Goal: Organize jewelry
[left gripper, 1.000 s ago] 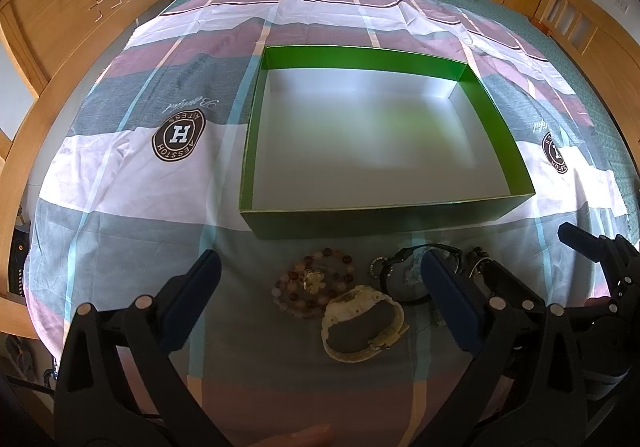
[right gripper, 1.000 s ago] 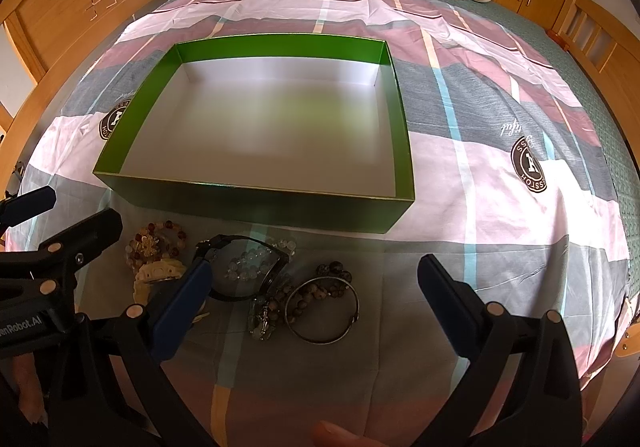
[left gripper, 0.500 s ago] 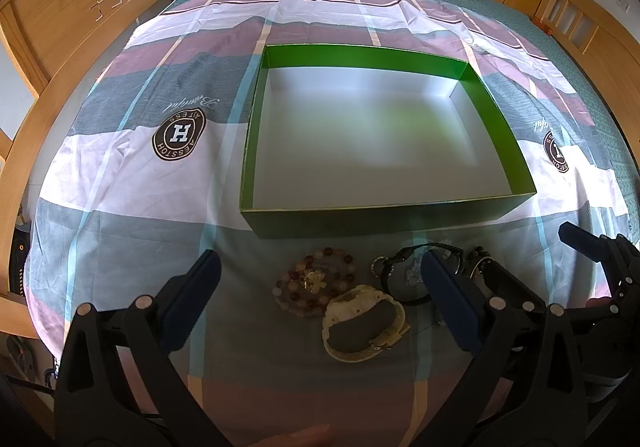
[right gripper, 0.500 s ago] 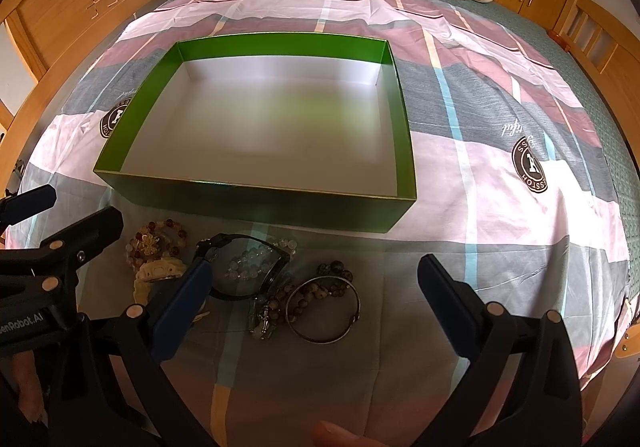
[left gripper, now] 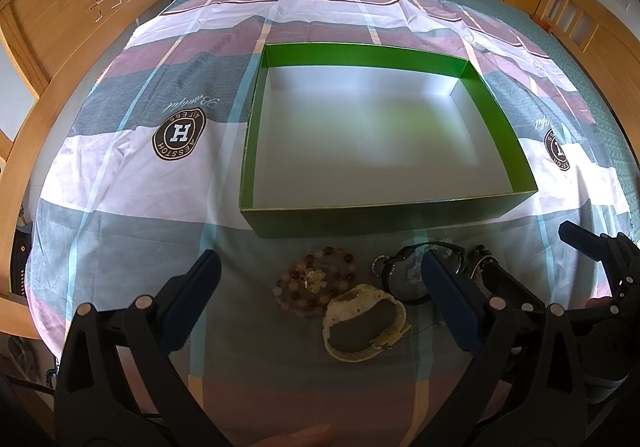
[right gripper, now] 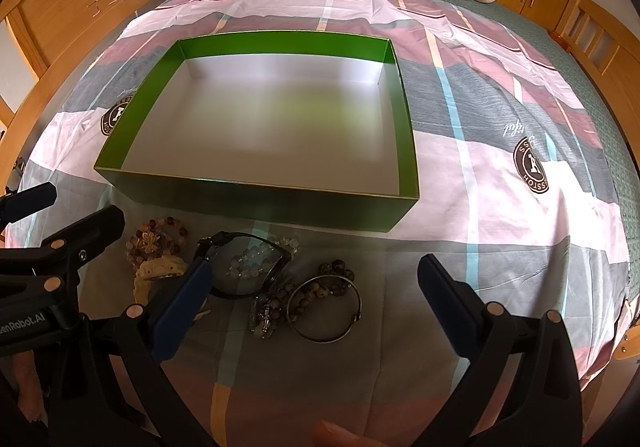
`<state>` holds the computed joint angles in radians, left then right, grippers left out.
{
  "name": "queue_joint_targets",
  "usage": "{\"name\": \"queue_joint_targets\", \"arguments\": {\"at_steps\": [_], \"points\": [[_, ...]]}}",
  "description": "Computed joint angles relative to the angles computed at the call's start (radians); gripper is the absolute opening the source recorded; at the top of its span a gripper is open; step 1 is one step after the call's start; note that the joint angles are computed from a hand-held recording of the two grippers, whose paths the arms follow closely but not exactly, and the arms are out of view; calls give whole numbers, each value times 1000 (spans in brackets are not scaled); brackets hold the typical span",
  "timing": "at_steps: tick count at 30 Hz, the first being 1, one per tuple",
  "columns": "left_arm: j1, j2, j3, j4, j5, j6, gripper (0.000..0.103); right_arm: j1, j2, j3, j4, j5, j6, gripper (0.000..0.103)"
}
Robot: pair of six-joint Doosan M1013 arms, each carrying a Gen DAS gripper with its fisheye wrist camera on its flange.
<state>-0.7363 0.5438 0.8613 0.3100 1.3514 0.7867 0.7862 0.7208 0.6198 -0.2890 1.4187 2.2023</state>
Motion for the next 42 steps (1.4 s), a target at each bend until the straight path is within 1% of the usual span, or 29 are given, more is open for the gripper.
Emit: {"name": "queue_joint_targets", "arguments": {"at_steps": [4, 7, 10, 11, 13, 14, 15, 16, 17, 18, 19, 20, 21, 22, 24, 25, 27, 29, 31, 32, 33, 34, 36, 37, 39, 42], "points": [[0, 1, -2, -1, 4, 5, 101, 2, -2, 8, 9, -13, -4, 102], [11, -2, -2, -17, 8, 53, 101, 4, -5, 17, -8, -23, -5, 102], [47, -34, 33, -90, -47, 61, 101, 16, 2, 11, -127, 3, 26, 102], [58, -44, 47, -109, -62, 53, 101, 15, 2, 15, -145, 6, 28, 102], [81, -59, 66, -158, -86, 50, 101, 4, -6, 31, -121, 3, 36, 102], [98, -63, 71, -211, -97, 73, 97, -1, -9, 37, -102, 7, 42, 100], [110, -67, 79, -253, -102, 97, 89, -7, -11, 42, -85, 17, 45, 94], [118, -64, 77, -285, -97, 116, 85, -12, -12, 44, -68, 23, 42, 83], [121, -58, 72, -303, -87, 126, 80, -18, -14, 49, -43, 23, 39, 78], [123, -51, 67, -329, -74, 140, 78, -25, -17, 57, -15, 14, 45, 67], [126, -41, 61, -367, -60, 161, 76, -34, -23, 70, 19, 2, 56, 58], [128, -30, 49, -401, -43, 181, 70, -39, -19, 66, 41, 6, 57, 55], [131, -16, 39, -450, -20, 220, 68, -44, -19, 70, 73, 5, 61, 48], [130, -7, 30, -475, -4, 246, 68, -48, -19, 73, 94, 0, 62, 44], [125, 9, 13, -522, 30, 319, 68, -54, -10, 61, 150, 2, 38, 44], [123, 11, 11, -545, 35, 344, 68, -54, -5, 56, 166, 6, 25, 44], [121, 18, 5, -583, 50, 385, 69, -51, 11, 32, 171, 37, 1, 44], [116, 31, -9, -592, 81, 403, 69, -47, 27, 11, 160, 73, 0, 44], [109, 51, -30, -574, 125, 393, 68, -49, 32, 9, 169, 89, 5, 44], [107, 62, -39, -568, 147, 384, 65, -50, 32, 11, 172, 92, 9, 44], [105, 69, -41, -564, 163, 375, 59, -52, 30, 16, 175, 92, 16, 44], [102, 80, -51, -548, 185, 359, 57, -52, 29, 19, 173, 91, 23, 44], [96, 94, -60, -514, 217, 333, 45, -51, 27, 23, 161, 92, 36, 44], [94, 99, -63, -503, 228, 324, 41, -51, 28, 23, 151, 93, 41, 44], [90, 104, -62, -486, 236, 312, 29, -47, 32, 14, 129, 100, 43, 44], [79, 110, -68, -432, 240, 303, 20, -39, 47, -14, 92, 128, 27, 44]]}}
